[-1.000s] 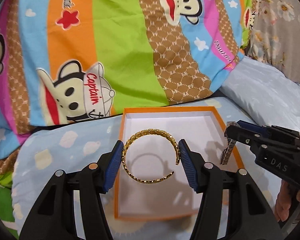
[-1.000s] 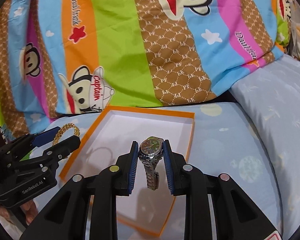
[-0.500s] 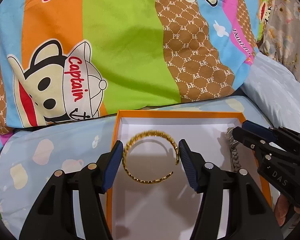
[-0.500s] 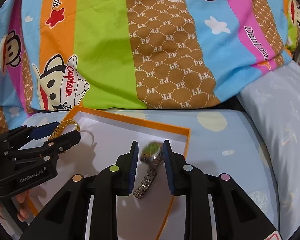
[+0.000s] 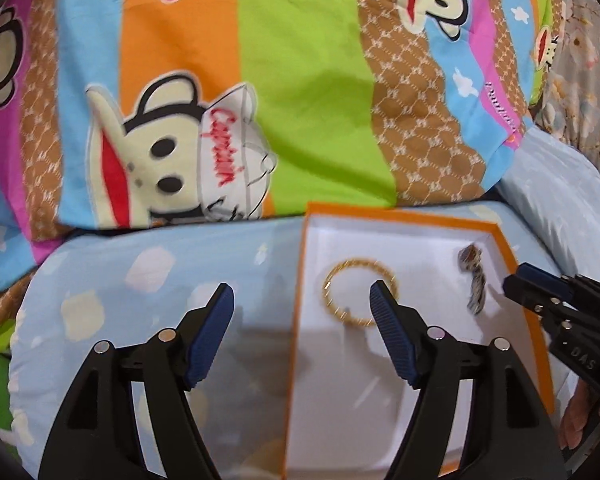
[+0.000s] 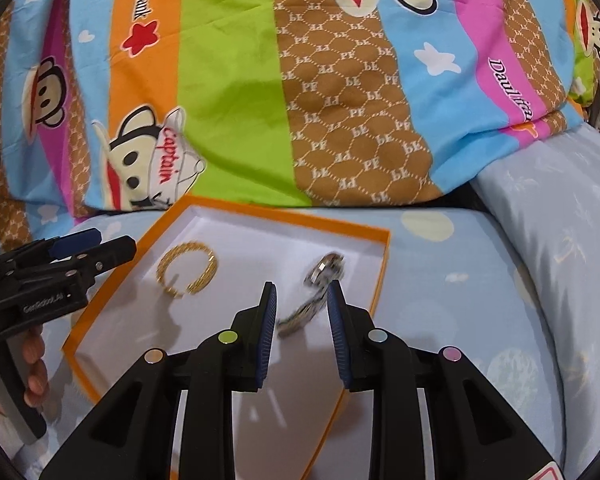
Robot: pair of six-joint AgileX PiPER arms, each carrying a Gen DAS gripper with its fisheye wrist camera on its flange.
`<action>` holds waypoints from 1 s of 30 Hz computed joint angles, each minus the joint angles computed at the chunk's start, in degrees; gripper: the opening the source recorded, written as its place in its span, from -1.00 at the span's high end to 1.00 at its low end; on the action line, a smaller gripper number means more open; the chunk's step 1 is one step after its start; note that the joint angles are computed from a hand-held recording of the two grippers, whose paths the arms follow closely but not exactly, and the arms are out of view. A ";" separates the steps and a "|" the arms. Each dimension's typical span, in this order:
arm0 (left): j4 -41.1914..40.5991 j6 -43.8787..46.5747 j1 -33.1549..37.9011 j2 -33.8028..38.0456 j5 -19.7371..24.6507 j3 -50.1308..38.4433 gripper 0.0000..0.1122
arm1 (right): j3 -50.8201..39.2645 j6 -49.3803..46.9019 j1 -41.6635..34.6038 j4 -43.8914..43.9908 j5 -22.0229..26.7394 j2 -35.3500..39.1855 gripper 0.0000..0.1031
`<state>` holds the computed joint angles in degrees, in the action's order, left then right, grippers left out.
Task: Organize jewelry
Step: 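Lower the silver watch into the orange box with the right tool while the left tool releases the bangle there, then withdraw both open tools from the box back toward the remaining jewelry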
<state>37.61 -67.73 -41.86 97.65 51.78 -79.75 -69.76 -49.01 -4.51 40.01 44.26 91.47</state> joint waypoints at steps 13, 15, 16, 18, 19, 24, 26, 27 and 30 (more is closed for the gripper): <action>-3.13 -6.32 -7.25 -6.22 3.11 11.87 -0.22 | 14.03 -5.31 -2.17 -0.27 1.12 -11.01 0.53; -2.83 -8.36 -9.14 -6.64 3.93 12.44 -0.22 | 15.44 -6.11 -3.30 -0.04 1.77 -12.52 0.53; -2.26 -9.71 -10.31 -6.73 4.71 12.65 -0.22 | 16.04 -6.46 -3.75 -0.01 1.99 -13.13 0.53; -1.64 -12.18 -12.72 -7.19 6.36 13.24 -0.22 | 17.48 -7.32 -4.78 0.01 2.31 -14.68 0.53; -1.68 -12.67 -13.32 -7.40 6.81 13.36 -0.24 | 18.11 -8.15 -5.77 0.62 3.05 -15.33 0.53; -0.19 -17.04 -16.42 -9.54 8.87 16.02 -0.24 | 20.08 -9.37 -7.87 1.06 5.13 -17.73 0.53; 0.07 -17.86 -16.55 -10.07 9.07 16.73 -0.24 | 20.61 -9.54 -8.53 1.46 6.15 -18.49 0.53; 0.11 -18.11 -16.55 -10.34 9.04 17.08 -0.24 | 20.81 -9.51 -8.58 1.45 6.34 -18.82 0.53; 0.11 -18.15 -16.72 -10.22 10.02 16.66 -0.21 | 20.60 -8.67 -9.07 1.62 7.20 -19.21 0.51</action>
<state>37.72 -85.89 -58.58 87.43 61.81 -63.09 -49.16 -57.68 -13.58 41.63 51.47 72.26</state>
